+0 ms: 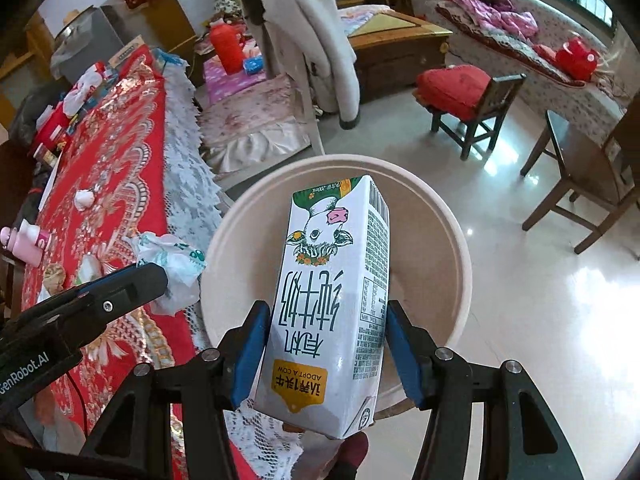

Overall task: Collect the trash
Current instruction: 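Carry the wrapper and carton over the beige bucket and open both tools, then move both open tools back over the table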

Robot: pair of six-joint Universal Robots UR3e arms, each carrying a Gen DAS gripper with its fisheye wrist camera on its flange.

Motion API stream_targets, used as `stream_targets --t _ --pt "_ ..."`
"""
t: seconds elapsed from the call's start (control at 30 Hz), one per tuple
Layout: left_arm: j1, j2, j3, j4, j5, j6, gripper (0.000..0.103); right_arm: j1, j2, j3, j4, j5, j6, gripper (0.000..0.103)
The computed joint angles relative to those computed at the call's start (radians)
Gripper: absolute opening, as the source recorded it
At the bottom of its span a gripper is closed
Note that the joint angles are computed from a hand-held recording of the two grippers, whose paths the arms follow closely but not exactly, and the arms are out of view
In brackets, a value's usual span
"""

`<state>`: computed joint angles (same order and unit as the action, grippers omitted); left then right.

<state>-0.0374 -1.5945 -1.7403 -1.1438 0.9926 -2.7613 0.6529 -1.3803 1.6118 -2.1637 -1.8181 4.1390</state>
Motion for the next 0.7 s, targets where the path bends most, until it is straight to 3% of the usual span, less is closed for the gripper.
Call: stream_targets --t 0.27,0.53,0.7 --pt "-0.011 -0.015 -0.015 0.042 0.005 -0.023 0.024 -0.030 -0.034 0.077 -0.035 0.024 -0.002 0.056" --pt "-0.001 -0.011 -0.016 0.036 0.003 -0.027 0.049 -0.036 -0.025 0.076 -0.044 0.028 -0.007 0.056" --pt "0.023 0.013 -0.028 0.027 0.003 -0.024 0.053 -0.046 -0.023 0.076 -0.041 0.049 -0.009 0.056"
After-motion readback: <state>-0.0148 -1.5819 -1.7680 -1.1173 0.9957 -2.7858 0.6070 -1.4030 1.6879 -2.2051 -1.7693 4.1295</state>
